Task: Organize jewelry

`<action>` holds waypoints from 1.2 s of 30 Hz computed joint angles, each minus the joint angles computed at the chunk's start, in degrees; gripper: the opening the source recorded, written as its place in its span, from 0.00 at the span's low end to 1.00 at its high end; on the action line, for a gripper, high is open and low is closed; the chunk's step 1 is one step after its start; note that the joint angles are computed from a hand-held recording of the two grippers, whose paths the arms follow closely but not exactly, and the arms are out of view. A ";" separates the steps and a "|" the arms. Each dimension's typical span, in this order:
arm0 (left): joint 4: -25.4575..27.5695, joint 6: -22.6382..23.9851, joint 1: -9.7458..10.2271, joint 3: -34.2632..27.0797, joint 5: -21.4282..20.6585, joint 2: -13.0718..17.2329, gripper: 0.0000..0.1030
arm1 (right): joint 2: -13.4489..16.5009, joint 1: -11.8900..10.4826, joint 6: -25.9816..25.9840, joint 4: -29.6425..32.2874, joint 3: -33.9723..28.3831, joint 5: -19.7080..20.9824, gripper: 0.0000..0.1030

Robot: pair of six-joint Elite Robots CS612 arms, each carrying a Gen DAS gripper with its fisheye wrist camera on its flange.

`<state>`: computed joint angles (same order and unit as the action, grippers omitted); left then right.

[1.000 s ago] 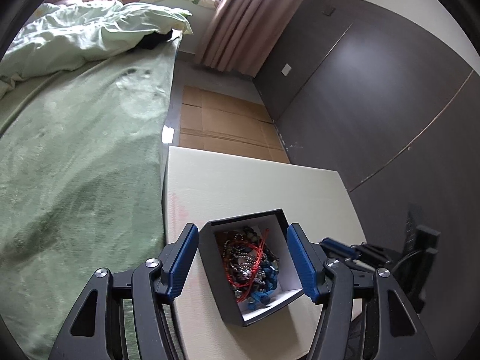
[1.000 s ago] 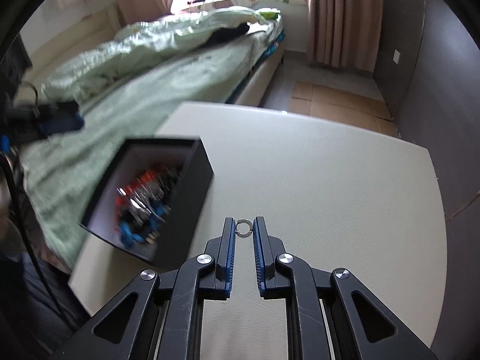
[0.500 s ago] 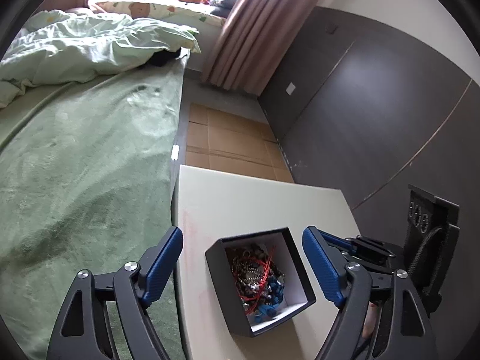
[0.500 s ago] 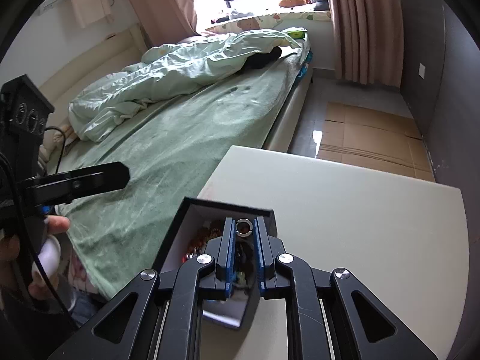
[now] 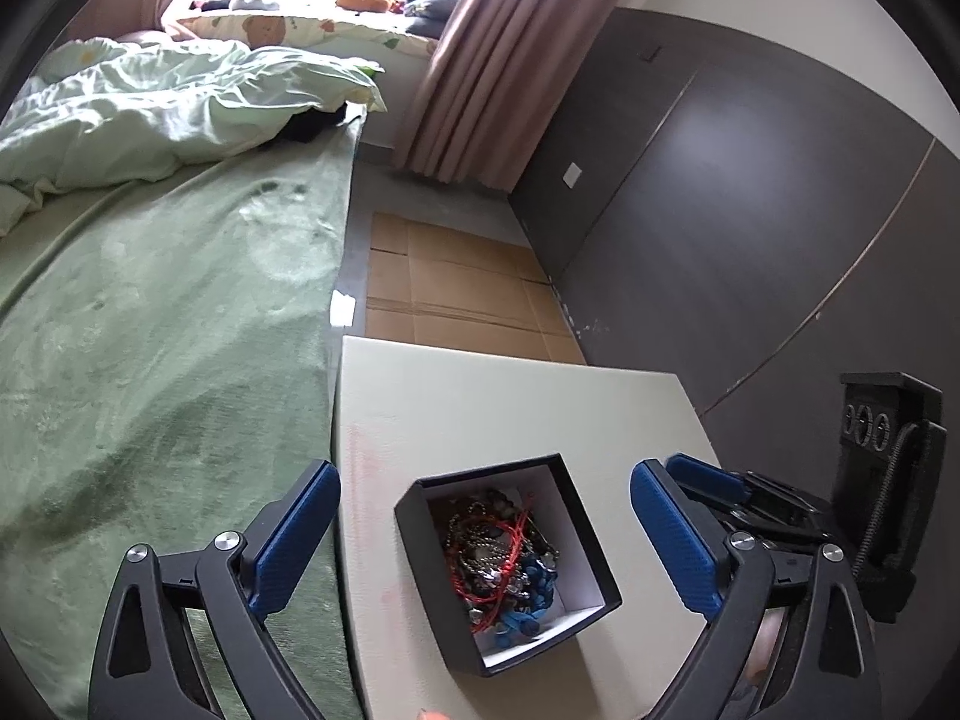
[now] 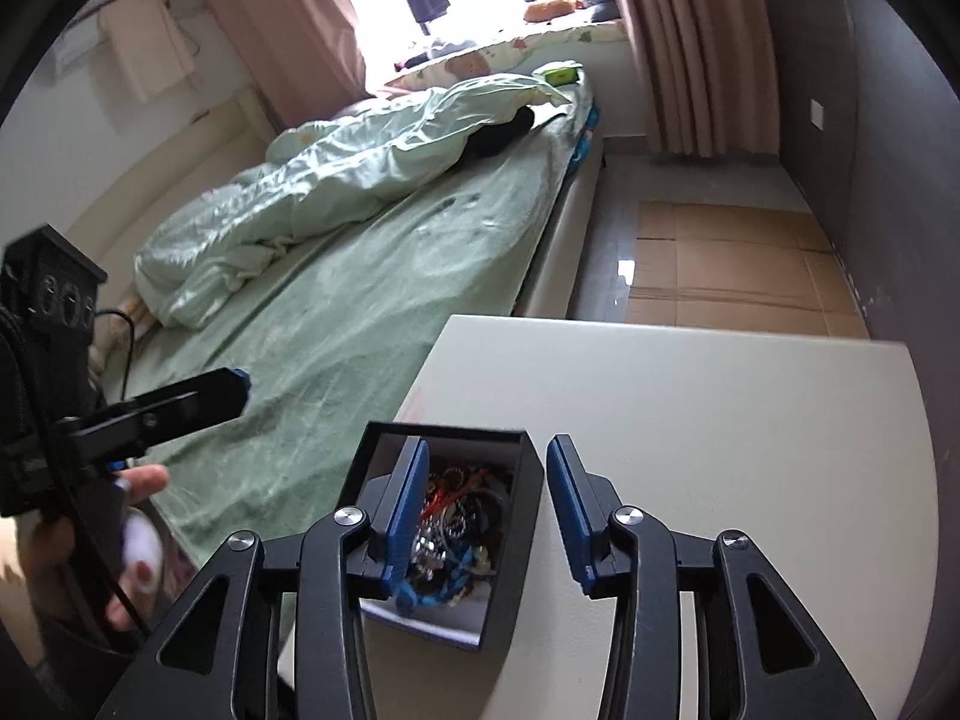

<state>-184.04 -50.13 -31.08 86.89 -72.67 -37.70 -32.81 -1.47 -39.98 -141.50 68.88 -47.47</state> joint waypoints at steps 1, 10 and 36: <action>0.19 0.24 -0.06 -0.15 -0.09 0.02 0.96 | -0.27 -0.27 0.52 -0.27 0.50 -0.10 0.53; 2.79 3.95 -2.35 -0.67 4.69 -0.81 1.00 | -2.66 -2.63 6.61 -3.78 5.45 -1.38 0.82; 3.11 1.60 -10.71 4.68 19.37 -5.64 1.00 | -10.17 -8.85 12.65 -20.06 19.22 -2.18 1.00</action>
